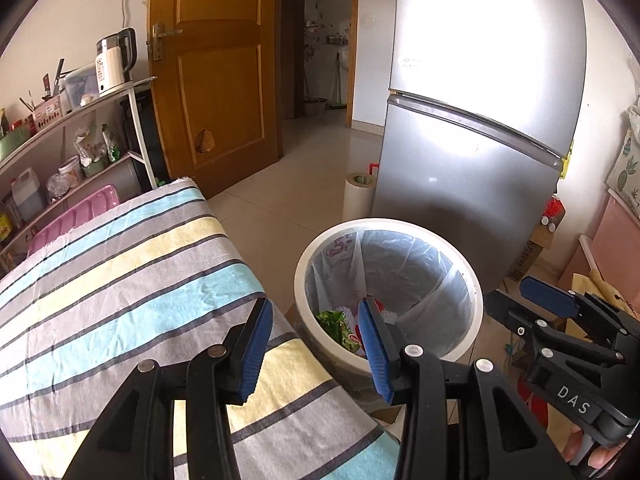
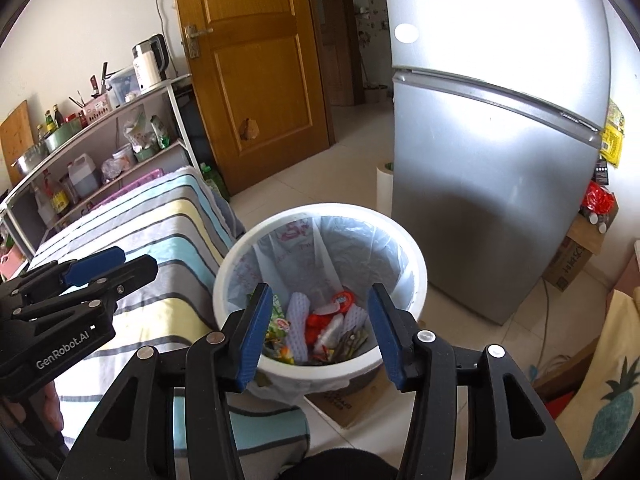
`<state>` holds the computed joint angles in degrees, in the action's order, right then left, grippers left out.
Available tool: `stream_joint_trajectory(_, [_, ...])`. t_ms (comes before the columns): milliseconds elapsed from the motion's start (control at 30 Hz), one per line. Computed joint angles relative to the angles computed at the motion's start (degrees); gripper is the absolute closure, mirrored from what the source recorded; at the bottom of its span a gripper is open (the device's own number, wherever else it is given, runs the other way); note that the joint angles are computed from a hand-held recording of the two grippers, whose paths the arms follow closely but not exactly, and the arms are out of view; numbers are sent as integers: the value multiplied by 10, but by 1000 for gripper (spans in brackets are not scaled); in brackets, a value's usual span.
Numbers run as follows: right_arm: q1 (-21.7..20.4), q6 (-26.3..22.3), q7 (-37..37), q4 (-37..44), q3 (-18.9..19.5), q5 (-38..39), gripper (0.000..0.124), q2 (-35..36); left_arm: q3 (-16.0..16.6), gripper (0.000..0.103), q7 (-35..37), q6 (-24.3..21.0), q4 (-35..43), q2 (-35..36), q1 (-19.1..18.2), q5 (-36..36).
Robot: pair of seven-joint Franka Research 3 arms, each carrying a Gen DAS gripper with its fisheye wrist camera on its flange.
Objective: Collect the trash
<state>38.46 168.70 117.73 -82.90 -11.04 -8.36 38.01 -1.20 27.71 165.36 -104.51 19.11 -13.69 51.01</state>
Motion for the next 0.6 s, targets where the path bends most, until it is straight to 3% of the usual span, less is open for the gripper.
stream_joint_trajectory(167, [63,33,61,-62,-64,-33,73,-34,18,58,-100,-21,-40,-40,-21,102])
stream_joint_trajectory(400, [147,62,138,-121,-152,-86,73,-60,-14,58,-185,-42,-75,-76,-1,191])
stream_joint_trajectory(600, [176,88,161,-151,-182,-92,73,-70,-37,58,-207,-59,-92,-92,12,219])
